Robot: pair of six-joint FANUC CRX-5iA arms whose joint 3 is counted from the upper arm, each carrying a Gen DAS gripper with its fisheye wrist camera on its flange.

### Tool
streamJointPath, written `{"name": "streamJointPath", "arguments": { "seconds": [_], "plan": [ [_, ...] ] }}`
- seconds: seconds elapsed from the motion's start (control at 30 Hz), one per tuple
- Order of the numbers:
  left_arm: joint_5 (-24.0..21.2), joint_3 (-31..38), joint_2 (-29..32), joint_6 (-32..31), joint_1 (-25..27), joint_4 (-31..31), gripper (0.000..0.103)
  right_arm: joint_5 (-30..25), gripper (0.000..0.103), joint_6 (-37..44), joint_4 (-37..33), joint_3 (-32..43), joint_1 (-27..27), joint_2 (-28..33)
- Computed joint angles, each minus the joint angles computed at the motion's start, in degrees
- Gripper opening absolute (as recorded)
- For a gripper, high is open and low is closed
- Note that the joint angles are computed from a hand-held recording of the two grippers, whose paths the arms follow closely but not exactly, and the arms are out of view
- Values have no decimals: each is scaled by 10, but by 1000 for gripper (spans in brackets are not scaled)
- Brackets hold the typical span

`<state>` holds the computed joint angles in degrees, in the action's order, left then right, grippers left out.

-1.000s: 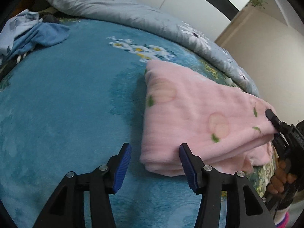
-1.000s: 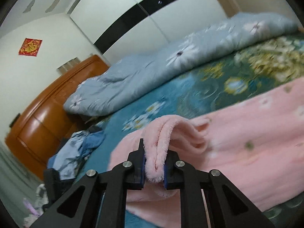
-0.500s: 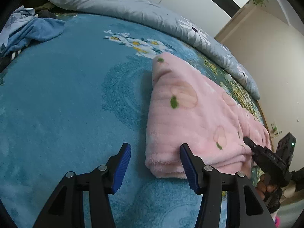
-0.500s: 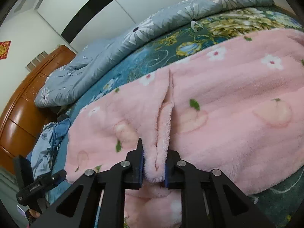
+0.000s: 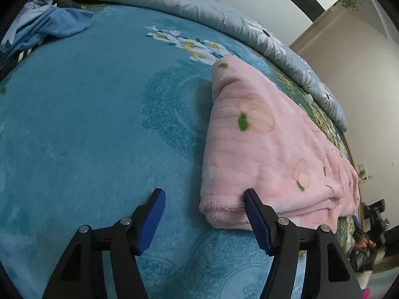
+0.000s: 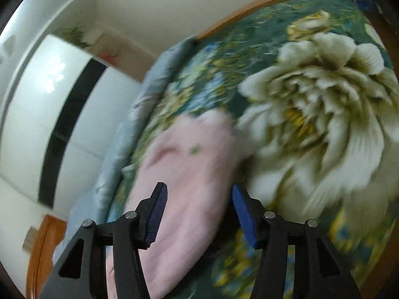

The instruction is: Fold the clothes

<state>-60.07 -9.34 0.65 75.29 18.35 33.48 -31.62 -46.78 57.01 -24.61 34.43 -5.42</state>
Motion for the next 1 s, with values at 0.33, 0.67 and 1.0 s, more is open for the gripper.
{"name": "streamJointPath", "arguments": {
  "seconds": [0.33,0.67,1.0],
  "plan": [
    [-11,-2,-12,3,15,-6,69,72,47,-25,-62,34,-62,41],
    [-5,-16,-20,-12,30,17,69,-99,16,228,-9,205,28,91],
    [0,-42,-38,-26,69,52,69,-238,17,717,-71,674,181,375]
  ]
}}
